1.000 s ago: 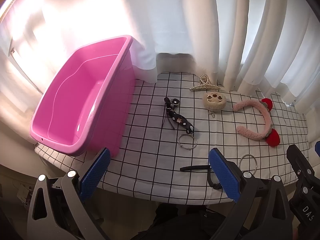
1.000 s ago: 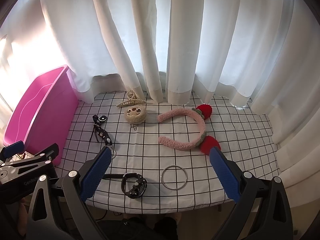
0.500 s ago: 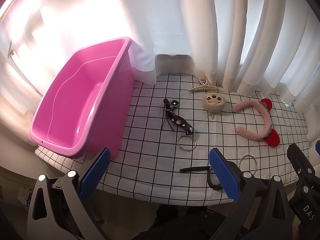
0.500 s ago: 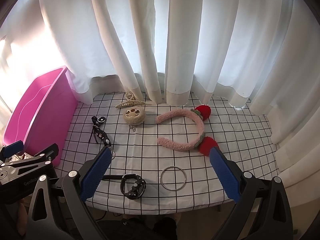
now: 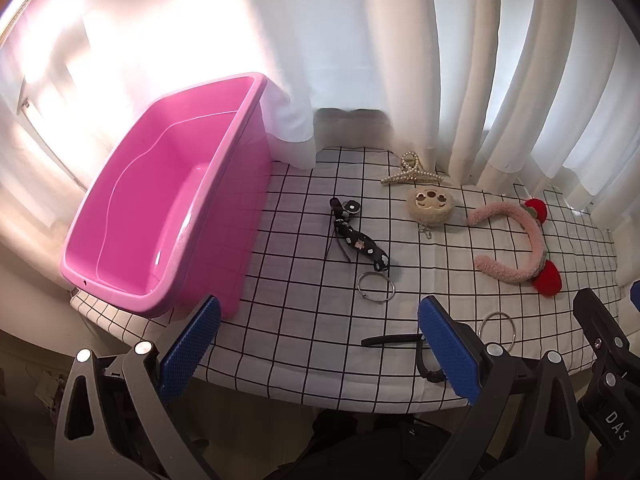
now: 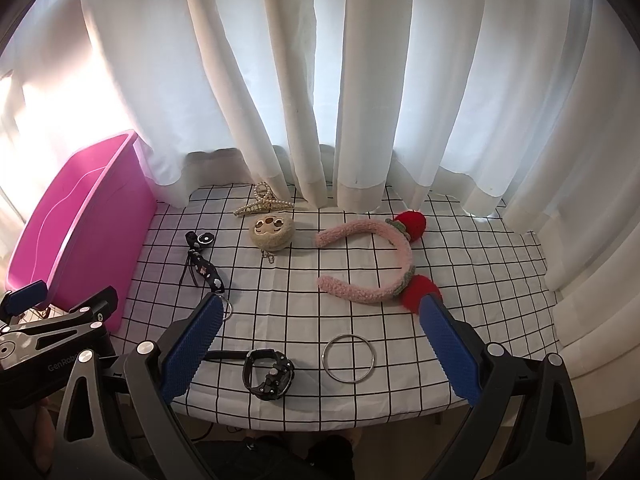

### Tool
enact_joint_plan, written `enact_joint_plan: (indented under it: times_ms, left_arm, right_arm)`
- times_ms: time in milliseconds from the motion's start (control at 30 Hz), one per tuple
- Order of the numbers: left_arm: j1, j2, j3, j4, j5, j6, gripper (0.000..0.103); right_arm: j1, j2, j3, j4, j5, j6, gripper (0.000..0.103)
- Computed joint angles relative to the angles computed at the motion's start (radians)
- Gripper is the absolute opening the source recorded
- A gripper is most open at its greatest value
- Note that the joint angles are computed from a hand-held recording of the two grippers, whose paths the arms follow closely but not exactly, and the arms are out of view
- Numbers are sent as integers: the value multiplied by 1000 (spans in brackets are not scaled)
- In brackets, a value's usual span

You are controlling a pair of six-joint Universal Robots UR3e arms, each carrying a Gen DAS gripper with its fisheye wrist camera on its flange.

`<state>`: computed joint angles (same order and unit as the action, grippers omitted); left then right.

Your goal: Organize jewelry

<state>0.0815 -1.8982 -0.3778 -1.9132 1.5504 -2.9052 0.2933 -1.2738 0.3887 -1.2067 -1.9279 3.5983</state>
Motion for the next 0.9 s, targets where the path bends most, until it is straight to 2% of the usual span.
enact_joint_plan:
  times_ms: [567, 900]
  left_arm:
    - [-1, 43, -82, 50, -1, 4, 97]
    - [-29, 34, -96, 21, 2, -1, 97]
  right_arm:
    - [0, -11, 16, -8, 1, 3, 94]
    - [-35, -115, 186, -61, 41, 8, 94]
